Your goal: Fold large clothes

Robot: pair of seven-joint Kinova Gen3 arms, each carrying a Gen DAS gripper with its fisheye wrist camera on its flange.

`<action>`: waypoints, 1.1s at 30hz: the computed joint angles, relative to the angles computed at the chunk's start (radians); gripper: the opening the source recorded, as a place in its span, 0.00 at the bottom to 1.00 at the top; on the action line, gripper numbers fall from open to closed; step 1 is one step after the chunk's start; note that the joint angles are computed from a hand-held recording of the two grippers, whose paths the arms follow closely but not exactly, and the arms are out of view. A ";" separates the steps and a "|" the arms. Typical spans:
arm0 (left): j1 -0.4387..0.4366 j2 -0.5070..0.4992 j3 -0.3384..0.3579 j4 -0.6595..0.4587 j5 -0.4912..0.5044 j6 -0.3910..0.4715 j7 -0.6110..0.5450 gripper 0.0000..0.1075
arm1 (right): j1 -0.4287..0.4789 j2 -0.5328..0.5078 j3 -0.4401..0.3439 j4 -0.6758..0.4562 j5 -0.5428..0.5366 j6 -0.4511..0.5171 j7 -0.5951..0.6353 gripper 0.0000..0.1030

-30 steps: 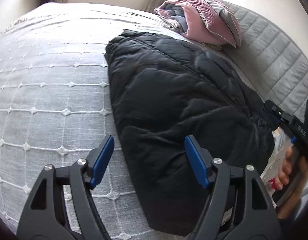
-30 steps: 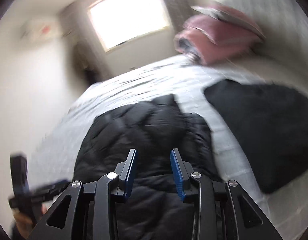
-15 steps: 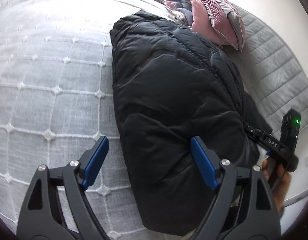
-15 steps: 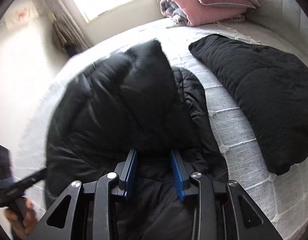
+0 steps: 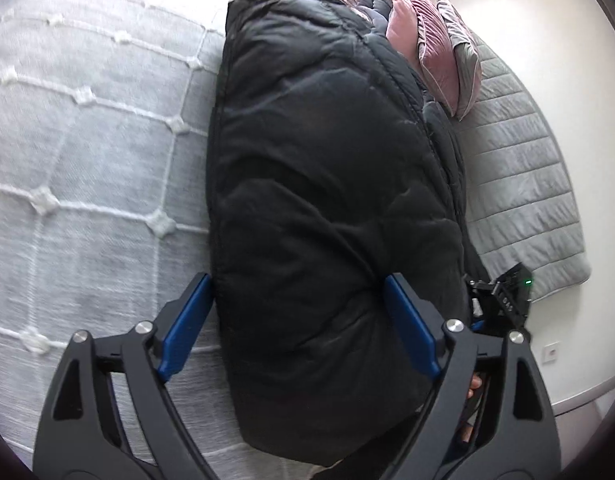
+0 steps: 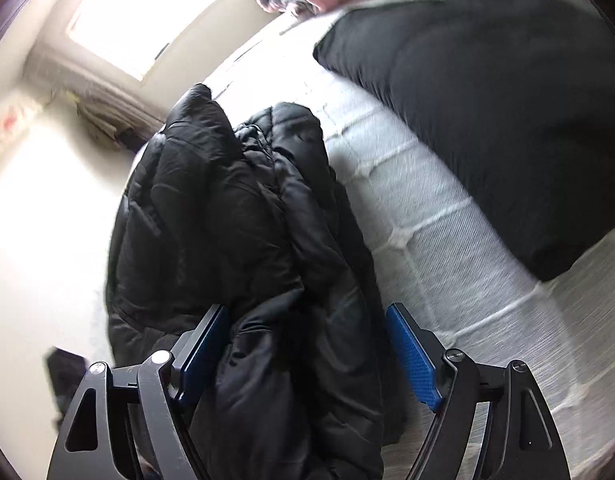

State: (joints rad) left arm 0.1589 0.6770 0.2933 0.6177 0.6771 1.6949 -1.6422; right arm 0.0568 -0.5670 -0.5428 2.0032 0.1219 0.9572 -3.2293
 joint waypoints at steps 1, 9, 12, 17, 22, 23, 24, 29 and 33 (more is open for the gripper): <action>-0.004 0.003 0.006 0.007 0.012 0.004 0.008 0.83 | -0.009 -0.010 0.016 0.022 -0.013 -0.032 -0.005 0.79; -0.004 0.024 0.024 0.036 0.063 0.018 0.040 0.90 | -0.045 0.002 0.082 0.098 -0.058 -0.147 0.022 0.84; -0.007 0.025 0.029 0.052 0.082 0.006 0.038 0.90 | -0.043 -0.003 0.093 0.111 -0.083 -0.164 0.034 0.84; -0.004 -0.012 0.026 0.106 0.089 -0.042 0.009 0.89 | -0.051 -0.015 0.101 0.145 -0.096 -0.205 0.059 0.76; -0.001 -0.037 0.014 0.105 0.074 -0.071 -0.006 0.62 | -0.033 -0.046 0.075 0.161 -0.098 -0.236 0.088 0.44; 0.000 -0.042 0.012 0.099 0.069 -0.074 -0.009 0.59 | -0.025 -0.048 0.063 0.154 -0.094 -0.231 0.095 0.40; 0.006 -0.045 0.009 0.090 0.059 -0.076 -0.011 0.54 | -0.017 -0.047 0.052 0.148 -0.091 -0.227 0.100 0.37; 0.028 -0.070 -0.011 0.066 0.002 -0.101 -0.029 0.42 | 0.045 -0.032 -0.030 0.106 -0.053 -0.214 0.103 0.28; 0.017 -0.082 -0.014 0.066 -0.011 -0.118 -0.045 0.36 | 0.093 -0.018 -0.084 0.099 -0.013 -0.252 0.094 0.26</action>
